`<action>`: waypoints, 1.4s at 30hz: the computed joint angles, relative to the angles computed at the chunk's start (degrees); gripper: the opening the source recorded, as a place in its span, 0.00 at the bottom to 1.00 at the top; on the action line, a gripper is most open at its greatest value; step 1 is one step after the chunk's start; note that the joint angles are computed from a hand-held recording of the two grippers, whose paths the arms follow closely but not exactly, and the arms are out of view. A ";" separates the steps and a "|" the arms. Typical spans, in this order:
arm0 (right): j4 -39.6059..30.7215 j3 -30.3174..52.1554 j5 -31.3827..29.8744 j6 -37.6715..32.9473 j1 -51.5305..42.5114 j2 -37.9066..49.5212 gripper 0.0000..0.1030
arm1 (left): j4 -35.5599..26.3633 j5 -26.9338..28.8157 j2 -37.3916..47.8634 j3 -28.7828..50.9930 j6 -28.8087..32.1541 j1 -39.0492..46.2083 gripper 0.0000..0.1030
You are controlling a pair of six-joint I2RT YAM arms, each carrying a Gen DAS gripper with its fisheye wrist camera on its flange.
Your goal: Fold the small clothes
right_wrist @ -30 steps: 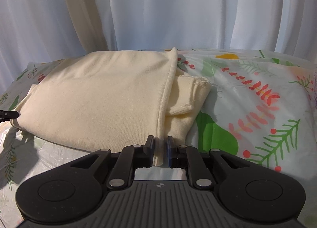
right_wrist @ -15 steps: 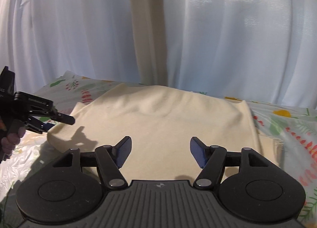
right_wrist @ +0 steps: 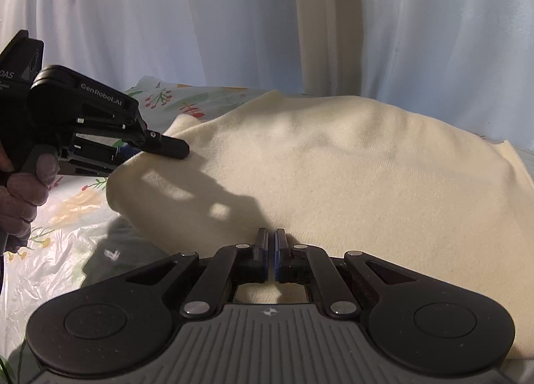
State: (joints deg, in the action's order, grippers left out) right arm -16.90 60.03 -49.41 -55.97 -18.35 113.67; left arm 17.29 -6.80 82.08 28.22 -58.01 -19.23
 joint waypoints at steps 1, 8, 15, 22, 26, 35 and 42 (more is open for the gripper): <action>0.25 -0.55 -1.39 0.31 -0.44 -0.46 0.03 | -0.96 -0.36 -0.27 1.03 0.67 -0.55 0.17; -8.98 5.88 -2.35 -0.59 -2.21 3.03 0.03 | -2.48 -0.80 3.31 9.33 3.68 -4.95 0.17; -12.20 16.08 -5.07 8.10 -9.49 7.84 0.03 | -2.32 0.40 16.48 21.12 6.62 -10.63 0.17; -18.87 27.93 -3.47 12.59 -11.79 15.90 0.04 | 1.22 0.06 26.69 25.19 6.62 -14.71 0.21; -26.79 34.70 -3.47 10.71 -11.56 19.80 0.04 | 0.60 0.43 24.02 23.60 7.32 -15.11 0.32; -51.36 53.86 -7.83 6.38 -11.91 29.39 0.29 | -12.11 -16.23 6.83 15.01 5.41 -20.50 0.51; -64.04 63.62 -7.51 5.70 -8.65 35.73 0.55 | -10.32 -6.93 12.53 14.81 0.55 -17.61 0.52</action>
